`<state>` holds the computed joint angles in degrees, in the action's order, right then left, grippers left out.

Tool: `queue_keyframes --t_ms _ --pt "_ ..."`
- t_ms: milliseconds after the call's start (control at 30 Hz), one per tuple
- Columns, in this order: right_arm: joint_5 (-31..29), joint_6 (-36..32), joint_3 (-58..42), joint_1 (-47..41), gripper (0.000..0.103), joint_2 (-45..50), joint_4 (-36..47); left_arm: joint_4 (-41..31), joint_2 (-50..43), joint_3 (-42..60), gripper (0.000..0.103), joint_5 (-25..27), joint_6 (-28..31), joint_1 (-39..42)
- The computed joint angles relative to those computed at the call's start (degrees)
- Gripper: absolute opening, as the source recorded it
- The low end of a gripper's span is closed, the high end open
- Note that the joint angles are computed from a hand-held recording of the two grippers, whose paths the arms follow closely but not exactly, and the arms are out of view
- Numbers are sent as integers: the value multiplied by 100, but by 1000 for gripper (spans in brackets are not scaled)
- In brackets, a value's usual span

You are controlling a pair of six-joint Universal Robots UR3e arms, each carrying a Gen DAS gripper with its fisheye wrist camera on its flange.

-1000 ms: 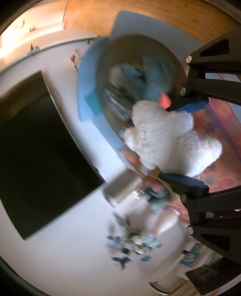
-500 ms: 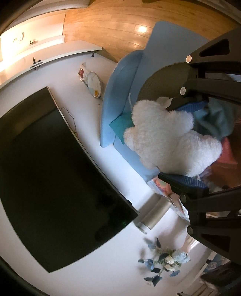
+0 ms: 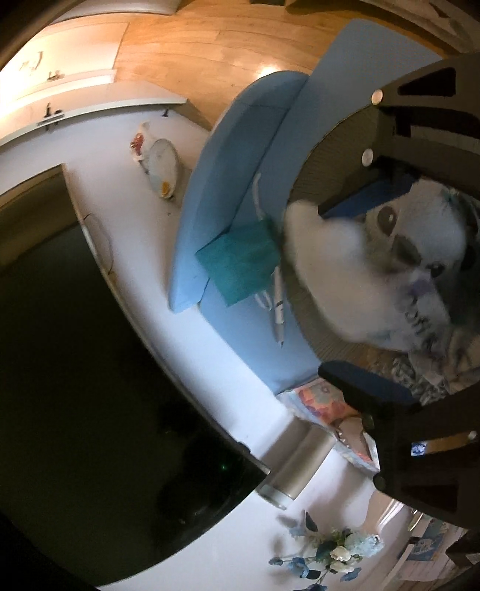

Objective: Organize soft objects
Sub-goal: 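Carry the plush and bow to the woven tray and open both tools, then bring both tools back over the bedspread toward the white packet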

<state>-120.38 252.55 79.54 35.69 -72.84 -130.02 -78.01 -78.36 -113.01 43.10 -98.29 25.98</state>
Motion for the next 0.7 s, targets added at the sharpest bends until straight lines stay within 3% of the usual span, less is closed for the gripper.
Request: queue_keyframes --t_ms 133,233,300,567,700 --pt "-403 591 589 293 80 -392 -170 -612 462 -168 76 -29 701 283" --pt "-796 990 552 608 80 -534 229 -1428 709 -17 76 -109 1231 550" --pt "-972 1138 381 807 80 -544 520 -2249 747 260 76 -157 1692 822" --pt "-1473 1875 -430 1531 80 -285 1541 -3450 1533 335 76 -88 2524 1955" --pt "-1568 2137 -1021 1843 80 105 2063 -4324 1525 551 76 78 3315 2675"
